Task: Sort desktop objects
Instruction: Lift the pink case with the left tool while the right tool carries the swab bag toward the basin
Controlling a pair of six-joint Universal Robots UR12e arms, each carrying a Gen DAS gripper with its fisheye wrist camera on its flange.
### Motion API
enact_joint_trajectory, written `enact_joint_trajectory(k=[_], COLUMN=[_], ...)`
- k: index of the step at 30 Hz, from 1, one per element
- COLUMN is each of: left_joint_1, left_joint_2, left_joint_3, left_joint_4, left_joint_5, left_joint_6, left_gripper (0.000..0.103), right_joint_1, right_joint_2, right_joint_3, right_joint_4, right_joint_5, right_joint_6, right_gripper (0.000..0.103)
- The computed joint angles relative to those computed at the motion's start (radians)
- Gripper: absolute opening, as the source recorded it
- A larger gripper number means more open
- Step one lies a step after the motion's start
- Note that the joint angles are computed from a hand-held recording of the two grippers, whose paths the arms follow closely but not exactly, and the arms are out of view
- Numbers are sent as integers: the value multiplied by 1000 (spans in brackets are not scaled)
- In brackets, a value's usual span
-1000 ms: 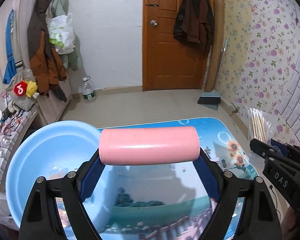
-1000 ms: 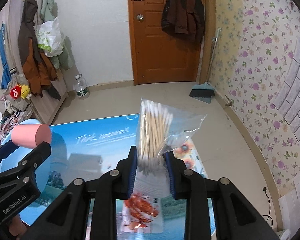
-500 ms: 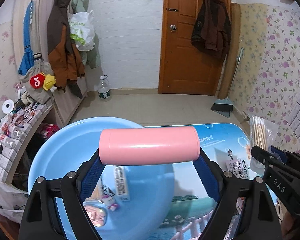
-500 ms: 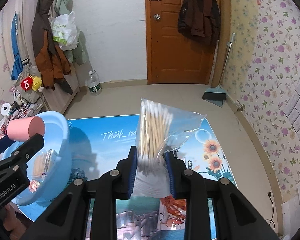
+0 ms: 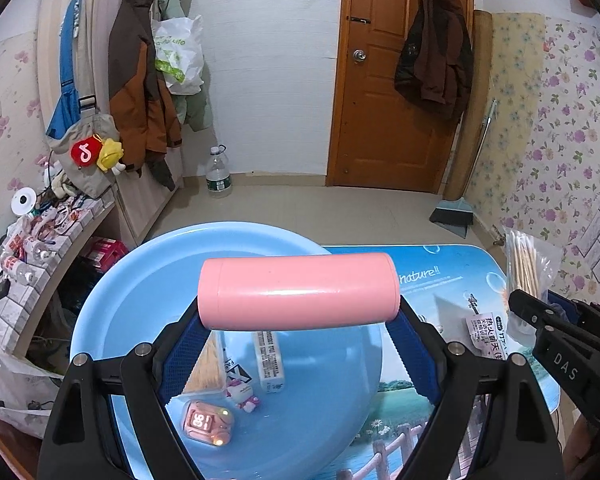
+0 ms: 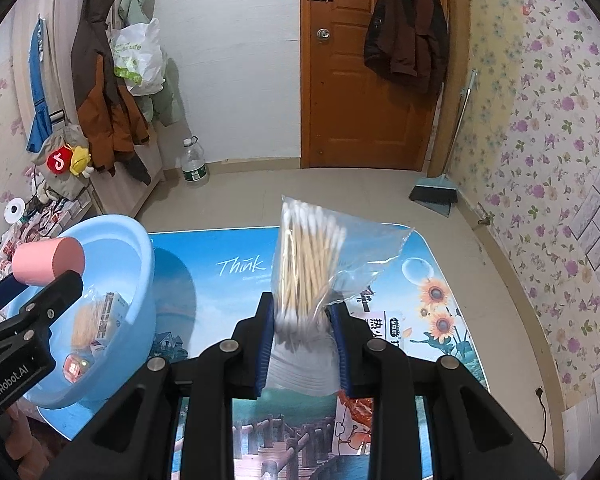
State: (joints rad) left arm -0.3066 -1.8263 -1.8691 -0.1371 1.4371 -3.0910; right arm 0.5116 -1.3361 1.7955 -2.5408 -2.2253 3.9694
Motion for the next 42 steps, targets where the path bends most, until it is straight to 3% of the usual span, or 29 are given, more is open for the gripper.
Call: enact_joint_trajectory(k=[8,17,32,42], left_joint_1=[9,61,155,178], left_joint_2=[8,20,43,36], left_joint_3=[-3,-6,-59,-54], left_joint_4=[11,42,33,22], left_joint_5=[1,30,21,11], left_joint_6=[6,-16,50,74], left_gripper=[86,86,86,86], right_joint_1=[0,3,53,75], right_joint_2=[5,17,141,208], right_joint_3=[-2,-18,-168,-245], right_joint_4=[-9,-25,-63,-50], right_joint_5=[0,15,74,100], right_joint_6=[-9,-39,-159,-173], right_gripper=[27,27,27,27])
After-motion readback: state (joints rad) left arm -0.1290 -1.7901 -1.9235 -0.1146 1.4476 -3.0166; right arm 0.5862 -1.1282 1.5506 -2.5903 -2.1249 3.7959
